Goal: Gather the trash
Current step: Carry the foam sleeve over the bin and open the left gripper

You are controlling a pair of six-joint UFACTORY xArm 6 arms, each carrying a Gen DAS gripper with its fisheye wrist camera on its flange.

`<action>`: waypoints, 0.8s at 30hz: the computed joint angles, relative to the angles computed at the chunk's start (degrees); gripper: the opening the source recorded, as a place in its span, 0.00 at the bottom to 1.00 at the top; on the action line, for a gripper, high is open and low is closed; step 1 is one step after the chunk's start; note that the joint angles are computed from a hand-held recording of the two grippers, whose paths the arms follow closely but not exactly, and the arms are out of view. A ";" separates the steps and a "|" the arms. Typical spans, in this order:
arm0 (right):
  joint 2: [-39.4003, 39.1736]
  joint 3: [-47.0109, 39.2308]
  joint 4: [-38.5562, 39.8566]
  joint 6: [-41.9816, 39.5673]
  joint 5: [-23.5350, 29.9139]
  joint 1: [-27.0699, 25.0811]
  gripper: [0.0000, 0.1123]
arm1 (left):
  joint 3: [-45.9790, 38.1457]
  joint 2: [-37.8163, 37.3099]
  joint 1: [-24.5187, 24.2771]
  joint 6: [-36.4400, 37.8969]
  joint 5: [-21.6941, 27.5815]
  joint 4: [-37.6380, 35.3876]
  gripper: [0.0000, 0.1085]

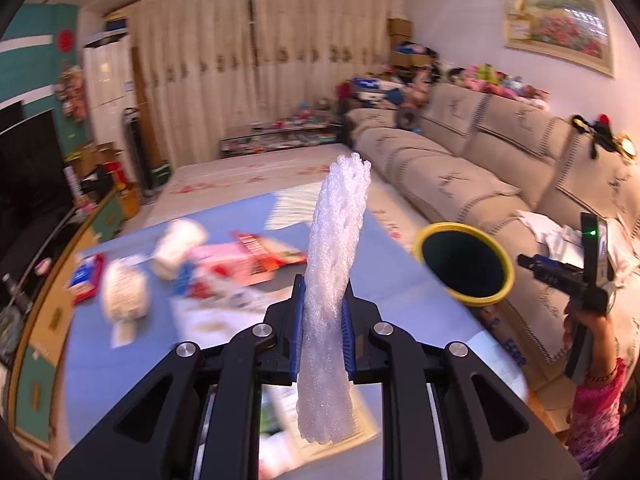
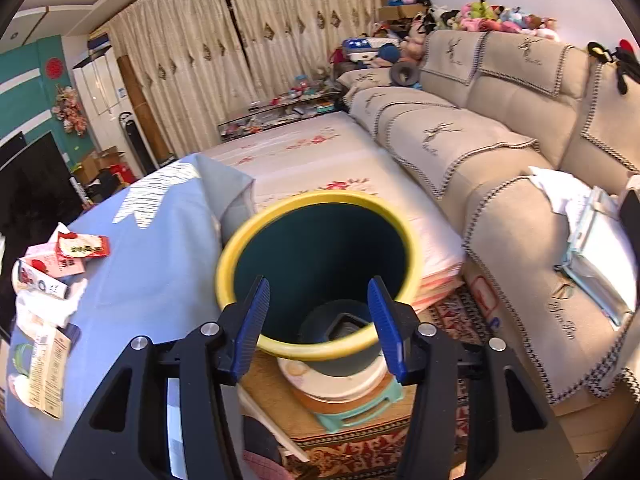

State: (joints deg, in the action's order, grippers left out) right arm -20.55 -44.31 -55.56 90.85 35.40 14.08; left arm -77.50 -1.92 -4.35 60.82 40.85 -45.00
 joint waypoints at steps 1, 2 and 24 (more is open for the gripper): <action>-0.77 0.63 -0.13 0.29 0.57 0.09 0.45 | -0.97 0.83 -1.50 -0.33 1.00 0.39 0.15; -1.77 1.43 -0.26 0.56 1.27 0.14 0.45 | -2.00 1.83 -3.43 -0.86 1.85 0.86 0.15; -12.89 14.55 3.04 1.21 -1.31 -7.19 0.47 | -53.00 46.57 -28.62 -30.19 11.70 24.38 0.50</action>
State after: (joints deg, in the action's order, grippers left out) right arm -33.44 -29.76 -52.52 92.06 34.09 6.89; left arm -130.49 44.65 -32.97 30.63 52.55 -20.62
